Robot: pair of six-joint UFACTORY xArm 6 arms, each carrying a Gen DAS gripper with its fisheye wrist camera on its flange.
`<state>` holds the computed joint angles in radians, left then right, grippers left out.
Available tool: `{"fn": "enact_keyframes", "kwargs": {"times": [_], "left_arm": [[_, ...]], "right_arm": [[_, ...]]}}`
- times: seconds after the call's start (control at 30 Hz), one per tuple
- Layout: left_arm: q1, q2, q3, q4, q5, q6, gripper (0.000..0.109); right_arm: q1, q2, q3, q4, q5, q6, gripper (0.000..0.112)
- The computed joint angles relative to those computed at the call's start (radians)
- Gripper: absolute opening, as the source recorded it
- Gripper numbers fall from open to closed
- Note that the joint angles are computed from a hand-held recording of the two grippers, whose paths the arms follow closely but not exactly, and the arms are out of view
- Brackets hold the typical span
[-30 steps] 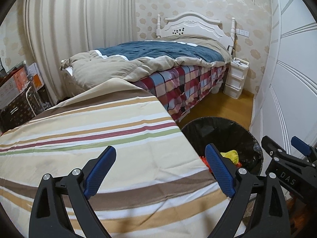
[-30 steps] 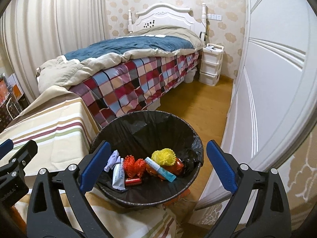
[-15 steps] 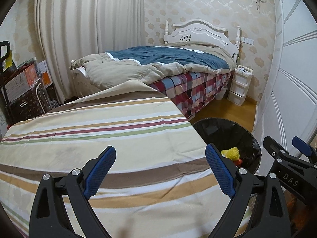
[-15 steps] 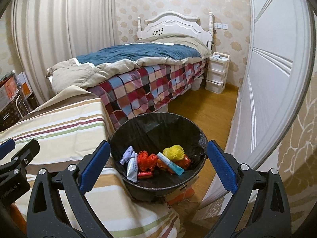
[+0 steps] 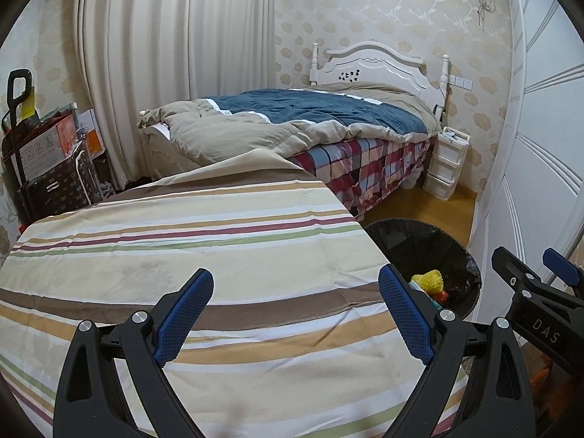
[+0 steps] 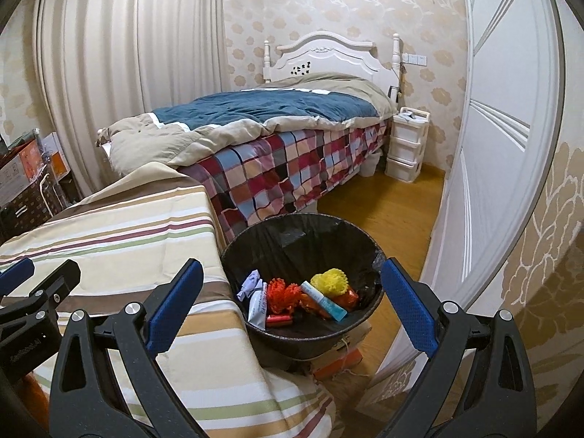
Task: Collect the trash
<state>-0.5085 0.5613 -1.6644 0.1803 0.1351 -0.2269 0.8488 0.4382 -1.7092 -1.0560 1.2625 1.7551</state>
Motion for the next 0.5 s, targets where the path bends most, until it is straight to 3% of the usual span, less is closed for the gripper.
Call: {"fn": "enact_keyframes", "kwargs": {"times": [0.5], "left_arm": [[0.0, -0.005, 0.008, -0.005, -0.003, 0.003, 0.091]], "right_arm": [[0.015, 0.007, -0.017, 0.006, 0.018, -0.004, 0.095]]}}
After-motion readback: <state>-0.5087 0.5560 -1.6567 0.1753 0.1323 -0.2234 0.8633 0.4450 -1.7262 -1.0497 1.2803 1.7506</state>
